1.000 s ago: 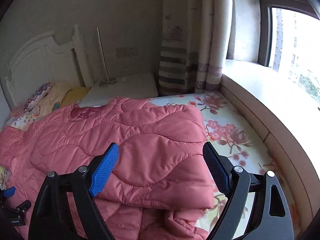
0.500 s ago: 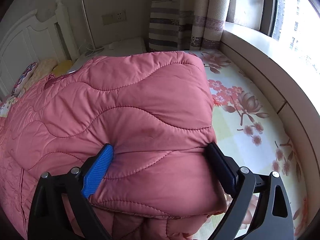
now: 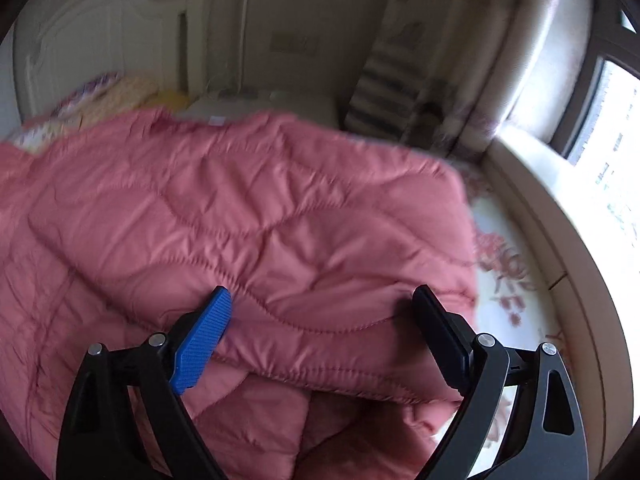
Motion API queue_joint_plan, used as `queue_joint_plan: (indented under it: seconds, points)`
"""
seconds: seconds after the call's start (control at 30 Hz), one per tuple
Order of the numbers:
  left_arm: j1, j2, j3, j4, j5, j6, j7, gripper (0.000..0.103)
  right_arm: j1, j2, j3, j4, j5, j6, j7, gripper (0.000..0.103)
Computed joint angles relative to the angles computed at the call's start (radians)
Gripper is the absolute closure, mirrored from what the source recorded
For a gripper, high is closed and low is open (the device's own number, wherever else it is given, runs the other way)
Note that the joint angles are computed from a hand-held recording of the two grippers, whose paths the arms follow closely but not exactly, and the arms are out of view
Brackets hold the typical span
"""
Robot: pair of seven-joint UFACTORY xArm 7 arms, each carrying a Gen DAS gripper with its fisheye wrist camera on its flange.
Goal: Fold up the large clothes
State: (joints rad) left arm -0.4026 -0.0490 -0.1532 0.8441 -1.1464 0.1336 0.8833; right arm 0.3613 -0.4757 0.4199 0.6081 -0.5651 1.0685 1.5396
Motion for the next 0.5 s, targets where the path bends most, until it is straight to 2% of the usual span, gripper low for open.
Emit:
queue_joint_plan:
  seconds: [0.03,0.1,0.17,0.23,0.3,0.37,0.43,0.47,0.5]
  points:
    - [0.037,0.002,0.044,0.021,-0.066,0.010,0.005,0.003,-0.002,-0.009,-0.002,-0.003,-0.001,-0.001,0.008,0.010]
    - [0.096,0.009,0.088,0.044,-0.125,0.024,-0.010,0.003,-0.003,-0.022,-0.014,-0.019,0.011,-0.024,0.011,0.008]
    - [0.182,0.046,0.136,0.098,-0.193,0.038,-0.067,0.011,-0.007,-0.028,-0.011,-0.022,0.016,-0.024,0.009,0.008]
    - [0.257,0.101,0.163,0.158,-0.234,0.041,-0.138,0.011,-0.012,-0.021,-0.006,-0.015,0.014,-0.012,0.002,0.008]
    - [0.305,0.159,0.172,0.211,-0.192,0.043,-0.240,0.014,-0.013,-0.019,-0.005,-0.012,0.014,-0.006,-0.002,0.008]
    - [0.364,0.233,0.163,0.301,-0.228,0.095,-0.213,0.015,-0.014,-0.023,-0.007,-0.015,0.014,-0.011,-0.003,0.008]
    - [0.391,0.277,0.148,0.358,-0.196,0.108,-0.232,0.018,-0.014,-0.024,-0.006,-0.016,0.016,-0.012,-0.002,0.008]
    - [0.388,0.300,0.158,0.390,-0.177,0.124,-0.258,0.036,-0.015,-0.026,-0.005,-0.017,0.015,-0.013,-0.001,0.008]
    - [0.426,0.329,0.136,0.435,-0.146,0.183,-0.300,0.053,-0.015,-0.029,-0.005,-0.021,0.013,-0.018,0.000,0.008]
